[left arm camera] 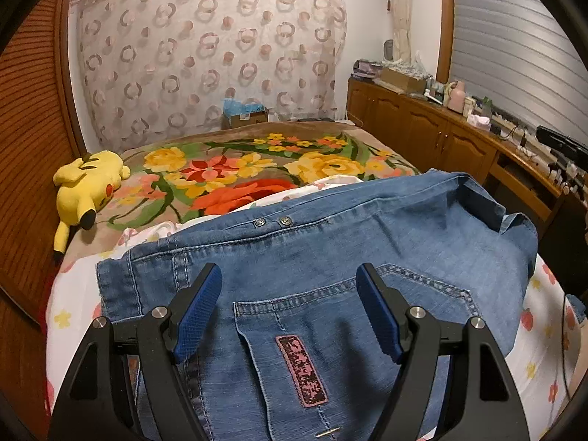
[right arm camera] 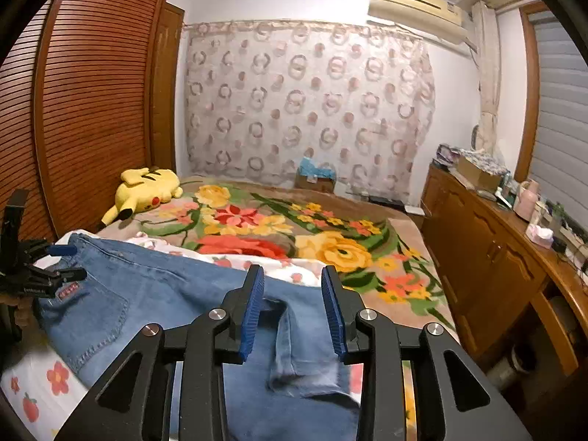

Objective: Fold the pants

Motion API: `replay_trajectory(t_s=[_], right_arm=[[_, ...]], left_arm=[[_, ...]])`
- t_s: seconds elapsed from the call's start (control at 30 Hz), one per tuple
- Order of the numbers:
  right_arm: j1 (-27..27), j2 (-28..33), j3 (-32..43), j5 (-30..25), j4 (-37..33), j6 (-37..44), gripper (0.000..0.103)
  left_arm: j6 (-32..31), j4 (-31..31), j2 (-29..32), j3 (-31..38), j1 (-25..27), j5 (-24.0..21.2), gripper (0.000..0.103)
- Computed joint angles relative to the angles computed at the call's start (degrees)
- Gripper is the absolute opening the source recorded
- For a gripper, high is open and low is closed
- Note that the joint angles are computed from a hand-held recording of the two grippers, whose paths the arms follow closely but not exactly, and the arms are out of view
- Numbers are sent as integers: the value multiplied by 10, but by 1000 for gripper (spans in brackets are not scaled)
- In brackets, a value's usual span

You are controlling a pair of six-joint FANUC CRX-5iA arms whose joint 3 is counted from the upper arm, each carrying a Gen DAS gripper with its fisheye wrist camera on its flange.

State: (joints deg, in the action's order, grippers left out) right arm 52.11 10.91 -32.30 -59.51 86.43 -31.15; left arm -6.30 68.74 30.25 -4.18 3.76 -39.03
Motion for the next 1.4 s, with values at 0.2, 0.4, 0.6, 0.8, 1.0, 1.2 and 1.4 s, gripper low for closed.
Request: replay_trajectory(t_s=[0.2, 0.4, 0.6, 0.8, 1.0, 1.2, 1.4], right_arm=[[4, -15, -13, 33, -47, 3, 45], [-28, -24, -18, 112, -65, 29, 45], [-88, -47, -17, 207, -77, 97, 45], [-114, -52, -10, 260, -120, 175, 45], [-122, -48, 9, 279, -192, 252, 45], [-113, -48, 26, 252, -263, 307, 45], [-107, -42, 41, 240, -299, 344, 28]], left_arm=[[15, -27, -14, -5, -4, -2, 76], [54, -70, -17, 13, -12, -22, 76], [112, -140, 4, 76, -27, -54, 76], [199, -261, 60, 197, -49, -93, 71], [295, -367, 140, 343, -57, -173, 59], [338, -412, 180, 406, -59, -216, 49], [332, -410, 179, 402, -58, -225, 18]])
